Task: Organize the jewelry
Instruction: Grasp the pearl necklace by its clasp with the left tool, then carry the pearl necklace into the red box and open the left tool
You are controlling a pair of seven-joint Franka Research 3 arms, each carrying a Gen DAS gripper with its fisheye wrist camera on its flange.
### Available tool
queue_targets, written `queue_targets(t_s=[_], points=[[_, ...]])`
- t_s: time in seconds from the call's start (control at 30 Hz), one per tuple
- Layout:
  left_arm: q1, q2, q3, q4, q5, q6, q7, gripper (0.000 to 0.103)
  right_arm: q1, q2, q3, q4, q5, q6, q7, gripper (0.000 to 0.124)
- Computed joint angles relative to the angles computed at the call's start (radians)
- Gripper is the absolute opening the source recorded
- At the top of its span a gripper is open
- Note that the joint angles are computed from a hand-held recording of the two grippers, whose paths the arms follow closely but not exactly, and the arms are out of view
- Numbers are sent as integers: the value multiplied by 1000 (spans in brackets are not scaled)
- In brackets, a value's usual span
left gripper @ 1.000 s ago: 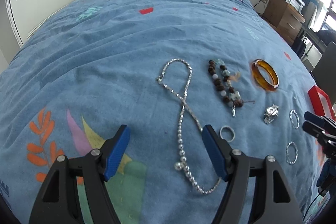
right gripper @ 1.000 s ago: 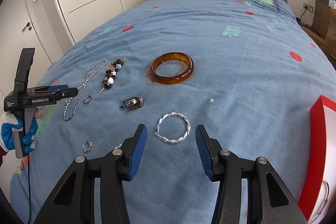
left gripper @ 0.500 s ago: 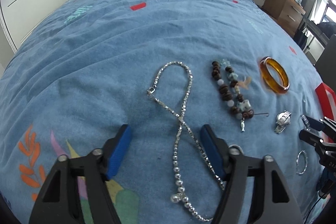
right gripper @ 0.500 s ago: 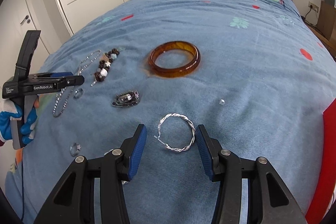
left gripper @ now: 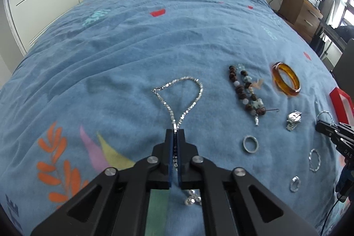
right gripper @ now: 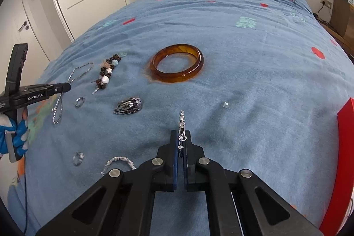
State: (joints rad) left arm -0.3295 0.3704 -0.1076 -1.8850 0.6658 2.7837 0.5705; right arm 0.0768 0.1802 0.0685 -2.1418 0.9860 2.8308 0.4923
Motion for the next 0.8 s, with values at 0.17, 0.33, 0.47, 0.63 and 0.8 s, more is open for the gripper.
queue_targets(t_s=[0.17, 0.33, 0.47, 0.63, 0.8], points=[[-6, -71, 2, -56, 25, 16, -45, 2, -3, -63, -6, -44, 45, -18, -28, 4], [-5, -142, -23, -94, 59, 6, -64, 2, 18, -161, -35, -115, 73, -19, -47, 4], [-3, -203, -51, -124, 76, 5, -76, 2, 37, -247, -69, -173, 75, -11, -50, 4], [-9, -258, -95, -117, 81, -5, -72, 2, 52, -372, -124, -253, 56, 0, -46, 4], [-47, -243, -137, -31, 78, -34, -46, 2, 41, -492, -188, -324, -2, -7, -27, 4]])
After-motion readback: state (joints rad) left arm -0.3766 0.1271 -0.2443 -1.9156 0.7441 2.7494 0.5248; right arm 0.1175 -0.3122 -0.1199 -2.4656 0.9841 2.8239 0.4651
